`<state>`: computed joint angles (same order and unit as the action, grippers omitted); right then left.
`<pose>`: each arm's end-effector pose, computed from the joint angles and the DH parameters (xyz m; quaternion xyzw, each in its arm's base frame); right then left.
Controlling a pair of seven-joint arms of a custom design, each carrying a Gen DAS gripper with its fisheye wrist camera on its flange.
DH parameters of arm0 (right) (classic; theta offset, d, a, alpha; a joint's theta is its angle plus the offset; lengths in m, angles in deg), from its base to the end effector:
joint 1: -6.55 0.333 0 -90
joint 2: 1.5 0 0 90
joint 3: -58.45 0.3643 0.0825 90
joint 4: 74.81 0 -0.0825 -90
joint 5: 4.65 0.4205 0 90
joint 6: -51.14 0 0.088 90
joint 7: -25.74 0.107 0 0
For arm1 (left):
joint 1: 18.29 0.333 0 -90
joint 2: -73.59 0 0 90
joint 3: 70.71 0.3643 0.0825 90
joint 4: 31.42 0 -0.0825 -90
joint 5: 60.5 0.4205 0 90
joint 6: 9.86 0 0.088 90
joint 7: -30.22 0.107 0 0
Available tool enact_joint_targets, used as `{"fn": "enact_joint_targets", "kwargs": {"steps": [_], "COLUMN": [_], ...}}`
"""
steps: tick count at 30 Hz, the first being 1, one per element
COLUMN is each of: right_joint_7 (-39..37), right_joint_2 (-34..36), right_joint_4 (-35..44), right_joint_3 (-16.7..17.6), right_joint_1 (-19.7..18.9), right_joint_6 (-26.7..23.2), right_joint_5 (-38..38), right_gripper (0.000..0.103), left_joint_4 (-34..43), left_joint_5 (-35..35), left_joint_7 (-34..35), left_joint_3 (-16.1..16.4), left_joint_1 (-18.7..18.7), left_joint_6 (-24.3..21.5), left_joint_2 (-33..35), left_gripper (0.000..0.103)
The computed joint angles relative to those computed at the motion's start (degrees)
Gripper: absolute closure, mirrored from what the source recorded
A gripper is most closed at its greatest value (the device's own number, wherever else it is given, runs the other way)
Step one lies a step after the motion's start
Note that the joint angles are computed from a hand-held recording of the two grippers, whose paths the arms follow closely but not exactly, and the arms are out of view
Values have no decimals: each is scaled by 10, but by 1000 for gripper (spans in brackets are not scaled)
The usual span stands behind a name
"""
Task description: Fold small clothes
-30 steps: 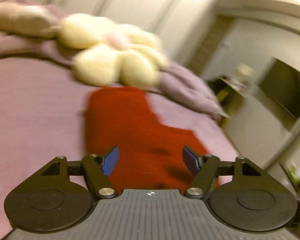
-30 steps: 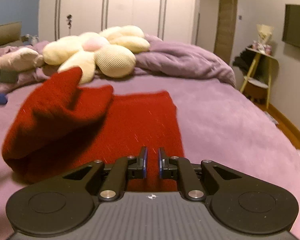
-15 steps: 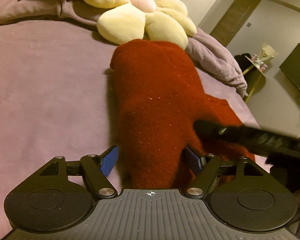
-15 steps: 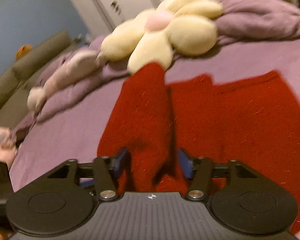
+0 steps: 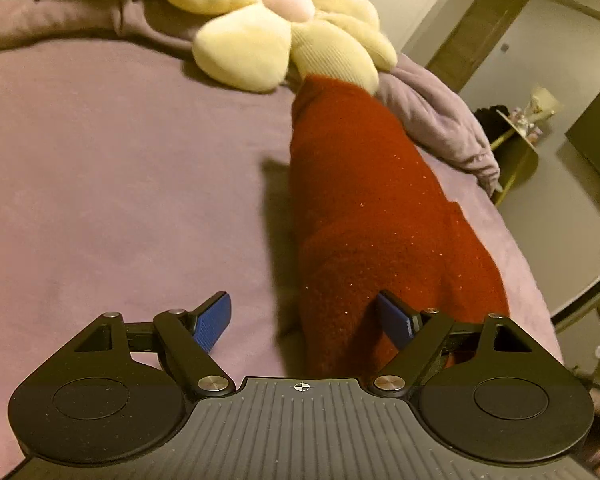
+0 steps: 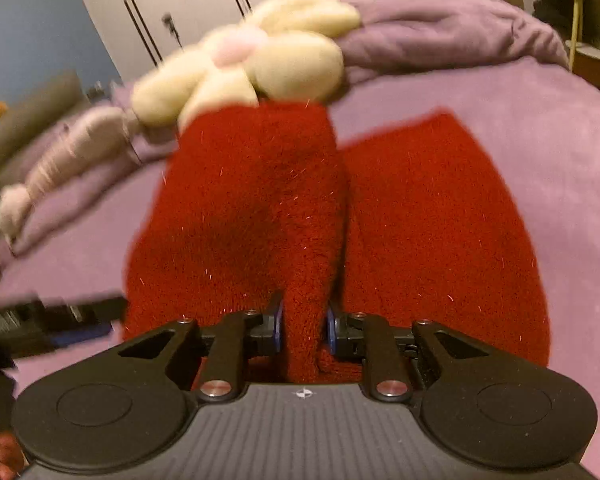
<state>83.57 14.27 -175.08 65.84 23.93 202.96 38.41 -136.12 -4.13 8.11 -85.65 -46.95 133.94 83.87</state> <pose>0.6680 0.2773 0.5096 -0.7688 0.5009 -0.0282 0.3966 0.5019 -0.4710 0.5236 -0.7923 0.4473 -0.3796 0.1675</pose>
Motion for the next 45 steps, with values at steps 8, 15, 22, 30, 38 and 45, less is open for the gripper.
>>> {"fn": "enact_joint_targets", "kwargs": {"steps": [8, 15, 22, 30, 38, 45], "right_joint_7": [-19, -21, 13, 7, -145, -198], "right_joint_2": [15, 58, 98, 132, 24, -27], "right_joint_4": [32, 95, 141, 176, 67, -12], "right_joint_3": [4, 15, 18, 35, 28, 6], "right_joint_1": [-38, -61, -81, -96, -23, 10], "right_joint_6": [-57, -157, -227, -285, -17, 170], "right_joint_5": [89, 135, 158, 196, 136, 104], "right_gripper": [39, 64, 50, 52, 79, 79], "left_joint_4": [7, 8, 1, 3, 33, 98], "left_joint_5": [-4, -10, -10, -18, -7, -28], "left_joint_7": [10, 15, 7, 13, 34, 120], "left_joint_3": [-3, -3, -3, -3, -11, -18], "left_joint_1": [-5, -5, 0, 0, -21, -46], "left_joint_6": [-42, -46, -31, -40, -108, -145], "left_joint_2": [0, 0, -3, -2, 2, 46], "left_gripper": [18, 18, 18, 19, 19, 17]}}
